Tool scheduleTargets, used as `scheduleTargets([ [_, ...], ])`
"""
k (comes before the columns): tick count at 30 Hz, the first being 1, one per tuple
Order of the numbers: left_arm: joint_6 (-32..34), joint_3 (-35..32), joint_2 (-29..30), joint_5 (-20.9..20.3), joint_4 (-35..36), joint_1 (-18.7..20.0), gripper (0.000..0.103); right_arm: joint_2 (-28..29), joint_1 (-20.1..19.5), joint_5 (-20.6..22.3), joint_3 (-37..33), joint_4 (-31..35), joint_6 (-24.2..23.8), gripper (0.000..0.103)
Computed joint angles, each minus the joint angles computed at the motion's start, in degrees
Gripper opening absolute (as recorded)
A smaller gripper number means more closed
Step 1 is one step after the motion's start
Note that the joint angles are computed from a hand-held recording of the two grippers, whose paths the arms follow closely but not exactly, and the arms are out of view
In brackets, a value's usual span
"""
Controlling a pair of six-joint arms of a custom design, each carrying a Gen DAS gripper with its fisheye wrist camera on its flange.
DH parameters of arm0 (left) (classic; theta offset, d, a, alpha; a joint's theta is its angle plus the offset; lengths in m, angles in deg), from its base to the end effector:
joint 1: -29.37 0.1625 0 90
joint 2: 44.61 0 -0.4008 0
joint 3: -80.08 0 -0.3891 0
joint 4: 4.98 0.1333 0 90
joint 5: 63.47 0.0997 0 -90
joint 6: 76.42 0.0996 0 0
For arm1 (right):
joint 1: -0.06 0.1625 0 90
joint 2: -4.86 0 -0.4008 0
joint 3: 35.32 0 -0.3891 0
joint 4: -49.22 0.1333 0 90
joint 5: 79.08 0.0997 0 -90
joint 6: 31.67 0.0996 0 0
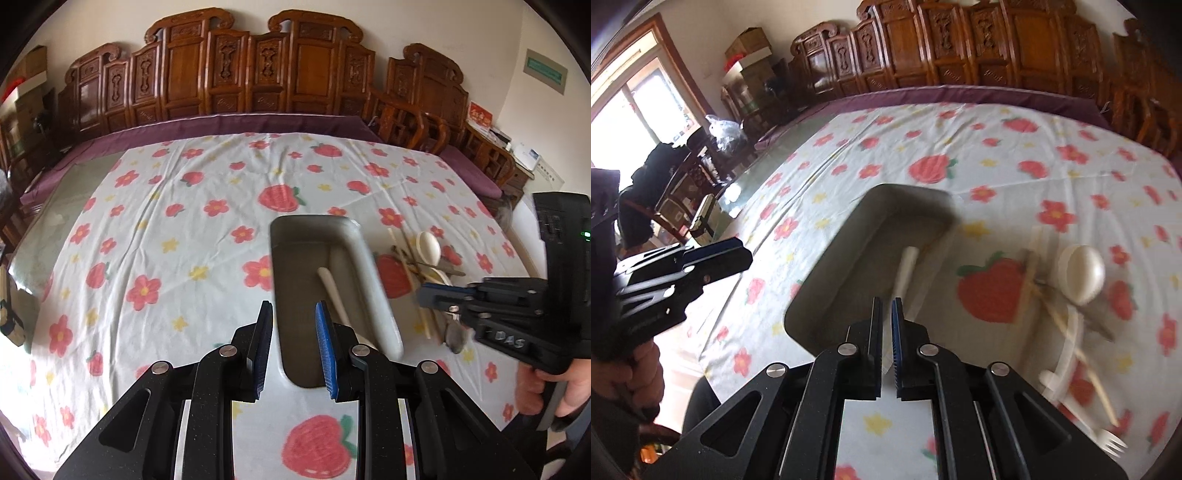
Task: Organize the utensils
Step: 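Open the right tool to drop the knife into the box while left opens, then move the right tool to the metal spoon and grasp it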
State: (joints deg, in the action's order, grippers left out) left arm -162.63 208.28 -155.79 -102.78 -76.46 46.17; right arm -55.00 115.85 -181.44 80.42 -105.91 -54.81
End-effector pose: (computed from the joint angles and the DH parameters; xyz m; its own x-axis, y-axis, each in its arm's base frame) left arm -0.1993 -0.2799 0.3130 -0.7609 -0.1860 -0.6216 0.2984 0.7504 -0.5898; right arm 0.3330 -0.4317 0.1070 -0.6538 -0.7115 0.2574 -0.7464 0.6624 -0.0648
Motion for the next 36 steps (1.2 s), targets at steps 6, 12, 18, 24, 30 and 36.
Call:
scheduleTargets([
  [6, 4.04, 0.41, 3.67, 0.20, -6.88, -0.38, 0.024, -8.43, -1.79, -3.58, 4.26, -0.51, -3.32, 0.007],
  [12, 9.19, 1.20, 7.72, -0.49, -15.61, -0.35, 0.028, -16.26, -5.01, -7.50, 9.01, -0.75, -6.19, 0.007],
  [18, 13.84, 2.08, 12.02, -1.76, -23.78, 0.39, 0.036, -20.13, -8.66, -8.79, 11.78, -0.94, -6.16, 0.008],
  [24, 16.68, 2.88, 15.63, -2.82, -29.94, 0.86, 0.046, -19.09, -10.01, -9.26, 12.19, -3.04, -7.38, 0.018],
  [30, 17.85, 3.09, 18.33, -3.03, -33.79, 2.24, 0.055, -13.24, -9.90, -8.84, 8.32, -3.75, -9.69, 0.018],
  [36, 18.37, 2.83, 19.28, -2.96, -34.59, 3.01, 0.057, -6.72, -9.34, -10.34, 3.36, -3.75, -11.08, 0.018],
])
